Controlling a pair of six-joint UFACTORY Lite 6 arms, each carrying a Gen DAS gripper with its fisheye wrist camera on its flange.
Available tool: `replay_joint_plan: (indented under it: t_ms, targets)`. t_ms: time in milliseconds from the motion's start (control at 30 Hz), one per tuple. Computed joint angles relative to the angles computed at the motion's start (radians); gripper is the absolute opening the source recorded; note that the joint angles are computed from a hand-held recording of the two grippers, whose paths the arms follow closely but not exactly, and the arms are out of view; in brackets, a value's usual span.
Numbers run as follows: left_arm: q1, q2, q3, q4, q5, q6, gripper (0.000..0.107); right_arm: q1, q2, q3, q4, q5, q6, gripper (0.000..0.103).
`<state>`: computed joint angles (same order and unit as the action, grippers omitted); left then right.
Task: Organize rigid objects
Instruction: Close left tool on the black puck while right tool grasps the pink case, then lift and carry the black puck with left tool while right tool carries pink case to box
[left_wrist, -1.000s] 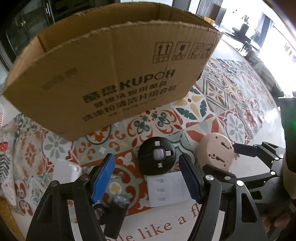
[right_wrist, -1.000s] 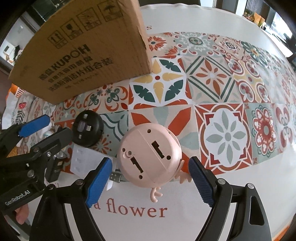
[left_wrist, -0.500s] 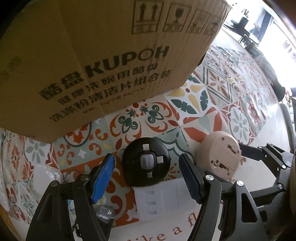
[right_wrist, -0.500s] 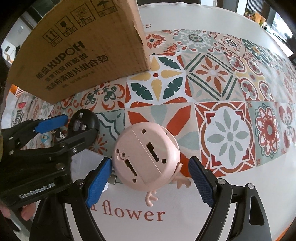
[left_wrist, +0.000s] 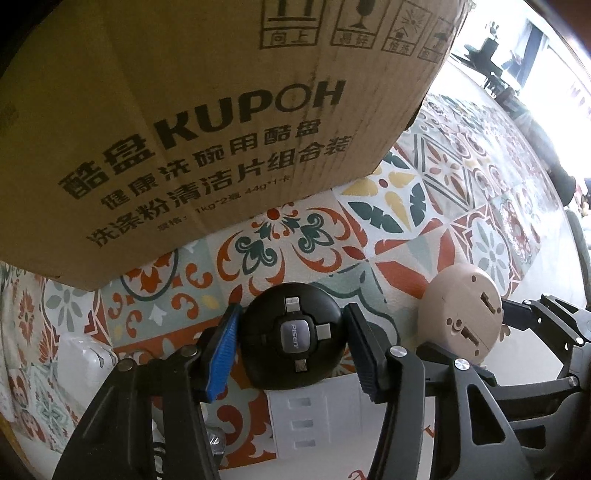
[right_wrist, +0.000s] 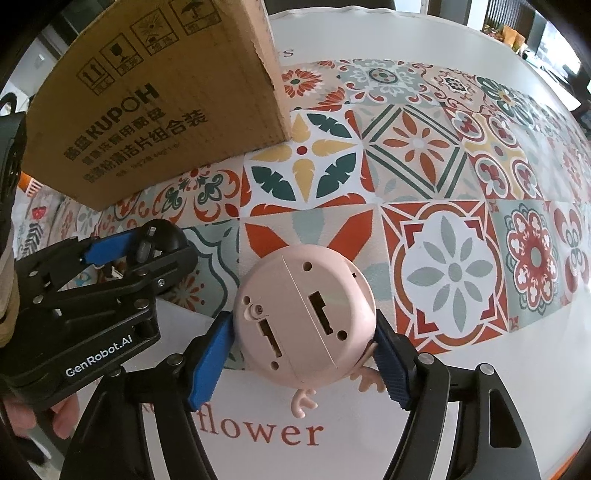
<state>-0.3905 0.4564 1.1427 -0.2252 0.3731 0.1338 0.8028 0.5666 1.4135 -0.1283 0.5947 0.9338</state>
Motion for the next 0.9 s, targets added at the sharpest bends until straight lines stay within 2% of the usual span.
replay_joint_plan:
  t_ms: [200, 533, 900]
  targets:
    - [0.017, -0.093, -0.082, 0.061, -0.009, -0.034, 0.055, 0.005, -0.023, -0.014, -0.023, 0.002, 0.048, 0.072]
    - [0.080, -0.291, -0.207, 0.040, 0.008, 0.003, 0.055, 0.015, -0.103, -0.014, -0.121, 0.052, 0.135, 0.073]
    - [0.186, -0.587, -0.329, 0.061, 0.072, 0.019, 0.055, 0.090, -0.134, 0.105, -0.251, 0.157, 0.218, 0.073]
